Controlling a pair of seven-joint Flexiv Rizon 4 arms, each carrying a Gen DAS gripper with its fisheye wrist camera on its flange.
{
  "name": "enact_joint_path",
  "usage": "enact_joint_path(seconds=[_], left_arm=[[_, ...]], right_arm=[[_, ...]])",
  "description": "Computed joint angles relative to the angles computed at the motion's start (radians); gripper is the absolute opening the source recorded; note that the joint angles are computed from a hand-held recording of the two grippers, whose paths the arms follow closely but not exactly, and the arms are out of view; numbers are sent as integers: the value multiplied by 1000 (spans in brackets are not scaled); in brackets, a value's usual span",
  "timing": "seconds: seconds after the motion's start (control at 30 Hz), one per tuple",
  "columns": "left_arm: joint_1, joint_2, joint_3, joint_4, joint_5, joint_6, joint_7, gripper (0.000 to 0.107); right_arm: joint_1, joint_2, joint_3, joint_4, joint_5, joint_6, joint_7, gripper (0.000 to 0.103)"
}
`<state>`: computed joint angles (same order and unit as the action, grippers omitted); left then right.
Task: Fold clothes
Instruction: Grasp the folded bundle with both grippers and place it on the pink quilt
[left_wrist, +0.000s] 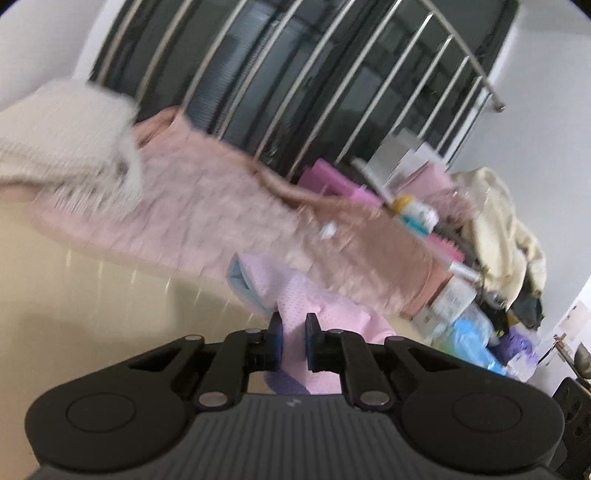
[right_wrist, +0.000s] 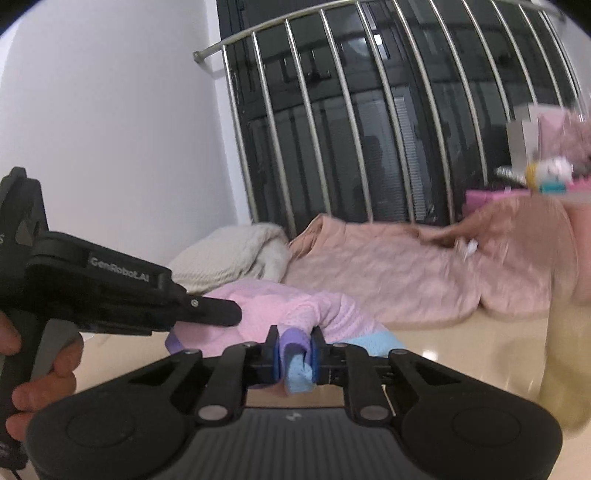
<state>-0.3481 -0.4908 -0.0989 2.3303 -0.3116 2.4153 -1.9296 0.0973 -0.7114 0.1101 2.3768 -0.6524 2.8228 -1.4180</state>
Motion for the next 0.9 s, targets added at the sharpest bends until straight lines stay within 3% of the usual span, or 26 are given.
enact_joint_path(seconds=[0.17,0.33,0.5,0.67,0.73,0.77,0.8,0.83,0.87,0.9], left_arm=[[86,25,-2,-134,83,-92,46,11],[202,-5,-27,-303,180,-207,75,11],[353,-140,-111,-537,294,-318,87,11],[420,-295,-165,-749,299,-439,135,11],[434,-360,-182,-826,282,-490,165,11],[443,-399,-206,-861,243,-528,218,11],[446,-429,-202,-900,256,-588,205,13],[427,-461,-166,-945,264,-660,177,14],[381,-485,-97,-976,229,-707,168,14],[317,-507,-16,-984,129,-728,211,14]], right_arm=[[43,66,-9,-143,53,-122,37,14],[85,67,-16,-361,70,-302,107,14],[96,-42,-2,-649,33,-494,255,14],[110,-221,21,-975,-43,-703,361,14],[77,-320,87,-1124,-143,-799,412,14],[48,-378,146,-1193,-209,-854,436,14],[17,-436,223,-1255,-270,-918,441,15],[1,-482,282,-1297,-293,-978,428,16],[-7,-515,327,-1324,-296,-1059,414,24],[-10,-547,369,-1353,-285,-1153,393,27]])
